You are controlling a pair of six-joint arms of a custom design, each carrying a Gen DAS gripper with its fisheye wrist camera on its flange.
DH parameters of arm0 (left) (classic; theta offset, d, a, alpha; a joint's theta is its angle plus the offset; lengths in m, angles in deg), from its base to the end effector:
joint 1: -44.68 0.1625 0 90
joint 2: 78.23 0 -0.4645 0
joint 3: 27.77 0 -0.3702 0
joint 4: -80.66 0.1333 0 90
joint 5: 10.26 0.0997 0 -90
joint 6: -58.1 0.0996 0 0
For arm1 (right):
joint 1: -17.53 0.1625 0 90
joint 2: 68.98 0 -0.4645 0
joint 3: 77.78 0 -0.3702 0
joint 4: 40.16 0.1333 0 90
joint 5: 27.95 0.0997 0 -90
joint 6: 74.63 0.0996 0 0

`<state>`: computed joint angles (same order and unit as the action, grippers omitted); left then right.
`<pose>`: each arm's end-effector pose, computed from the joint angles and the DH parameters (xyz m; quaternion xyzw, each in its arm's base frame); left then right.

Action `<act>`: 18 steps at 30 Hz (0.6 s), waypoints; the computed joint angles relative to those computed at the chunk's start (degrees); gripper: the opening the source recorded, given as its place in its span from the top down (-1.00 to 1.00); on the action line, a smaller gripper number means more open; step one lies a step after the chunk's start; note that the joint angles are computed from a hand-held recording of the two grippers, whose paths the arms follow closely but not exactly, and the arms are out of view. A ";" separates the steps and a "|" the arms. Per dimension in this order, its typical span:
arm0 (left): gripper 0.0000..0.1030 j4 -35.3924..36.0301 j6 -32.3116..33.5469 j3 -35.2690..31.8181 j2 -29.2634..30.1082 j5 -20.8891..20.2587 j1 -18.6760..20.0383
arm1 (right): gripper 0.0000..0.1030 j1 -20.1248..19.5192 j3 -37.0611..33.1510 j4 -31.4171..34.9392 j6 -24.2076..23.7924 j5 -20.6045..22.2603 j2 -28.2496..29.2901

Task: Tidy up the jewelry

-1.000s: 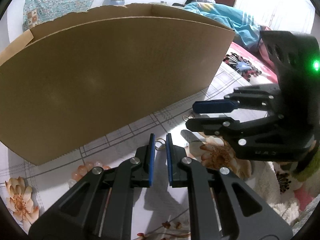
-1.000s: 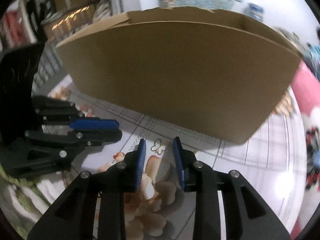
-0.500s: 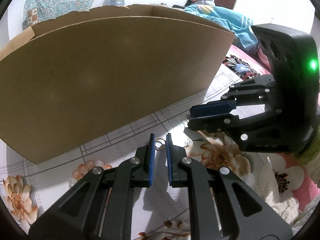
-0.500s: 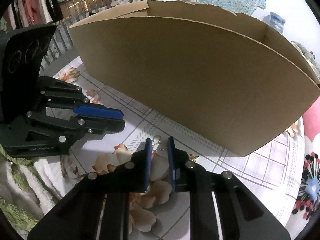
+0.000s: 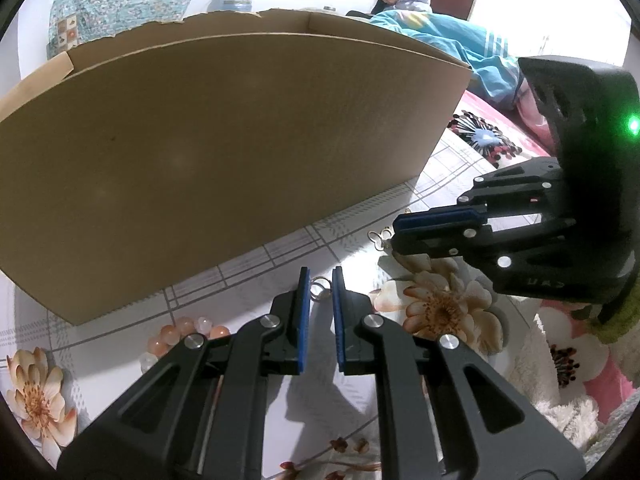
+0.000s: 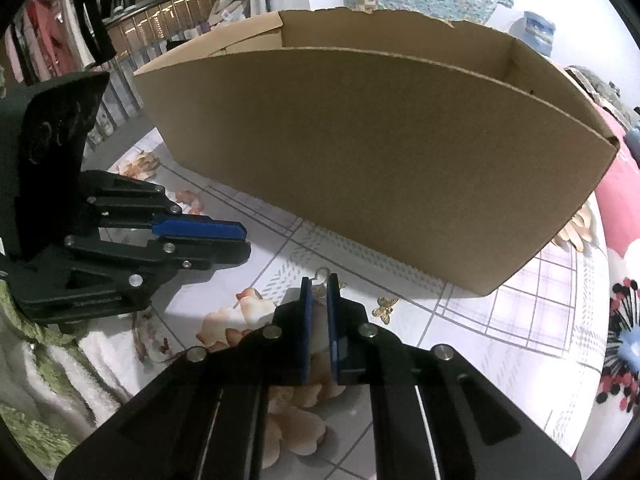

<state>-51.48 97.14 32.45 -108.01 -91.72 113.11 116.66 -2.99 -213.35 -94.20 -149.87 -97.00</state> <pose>-0.1711 -0.8356 0.1294 0.4940 0.8603 -0.0892 0.0886 0.2056 -0.7712 0.1021 0.1431 -0.9061 0.2754 0.2874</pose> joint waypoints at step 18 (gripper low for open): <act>0.82 -0.36 -0.39 0.25 -0.03 -0.16 0.01 | 0.61 0.63 -4.09 0.37 -0.87 -4.13 2.85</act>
